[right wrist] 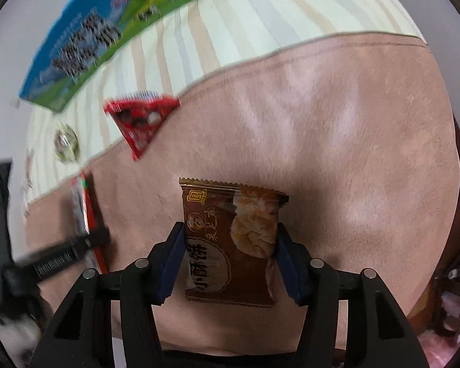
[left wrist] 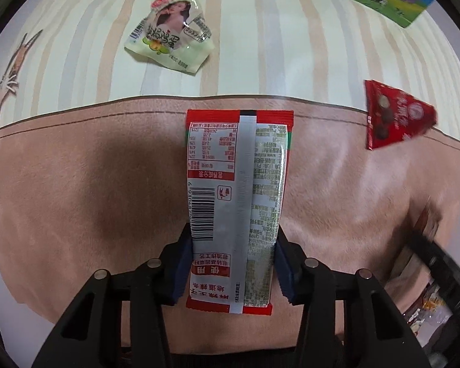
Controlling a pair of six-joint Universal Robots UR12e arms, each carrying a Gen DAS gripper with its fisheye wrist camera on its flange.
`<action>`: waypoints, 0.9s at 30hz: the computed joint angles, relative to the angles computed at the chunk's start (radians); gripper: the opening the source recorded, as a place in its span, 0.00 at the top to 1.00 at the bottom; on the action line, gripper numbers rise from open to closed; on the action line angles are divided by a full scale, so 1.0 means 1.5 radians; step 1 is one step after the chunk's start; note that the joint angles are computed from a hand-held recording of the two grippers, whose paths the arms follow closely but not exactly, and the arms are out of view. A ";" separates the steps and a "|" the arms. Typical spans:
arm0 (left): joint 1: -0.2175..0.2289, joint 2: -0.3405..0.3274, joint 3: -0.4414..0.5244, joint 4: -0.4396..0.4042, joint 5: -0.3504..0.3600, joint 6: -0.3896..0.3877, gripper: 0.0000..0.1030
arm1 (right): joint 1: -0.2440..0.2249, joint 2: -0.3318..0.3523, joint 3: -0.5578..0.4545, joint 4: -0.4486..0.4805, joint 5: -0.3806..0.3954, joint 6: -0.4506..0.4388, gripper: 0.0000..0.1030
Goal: Organize snacks
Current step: 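Lower both packets into the box and open both tools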
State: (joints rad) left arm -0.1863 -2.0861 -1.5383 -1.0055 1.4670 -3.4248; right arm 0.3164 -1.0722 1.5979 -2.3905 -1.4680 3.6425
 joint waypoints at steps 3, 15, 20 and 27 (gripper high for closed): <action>0.001 0.012 0.000 0.008 -0.006 0.007 0.57 | 0.000 -0.008 -0.001 -0.023 -0.001 -0.002 0.43; 0.024 0.039 0.080 0.087 -0.060 0.026 0.57 | 0.000 0.001 -0.108 -0.052 0.055 -0.067 0.43; 0.036 0.011 0.161 0.078 -0.074 0.042 0.57 | 0.000 0.045 -0.219 -0.038 0.069 -0.108 0.43; 0.050 -0.111 0.391 -0.060 -0.088 0.062 0.57 | -0.009 0.161 -0.453 0.063 0.079 -0.155 0.43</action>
State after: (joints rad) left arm -0.1107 -2.2524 -0.9519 -1.0952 1.3355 -3.3317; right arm 0.3026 -0.8308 0.9179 -2.2959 -1.3493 3.4099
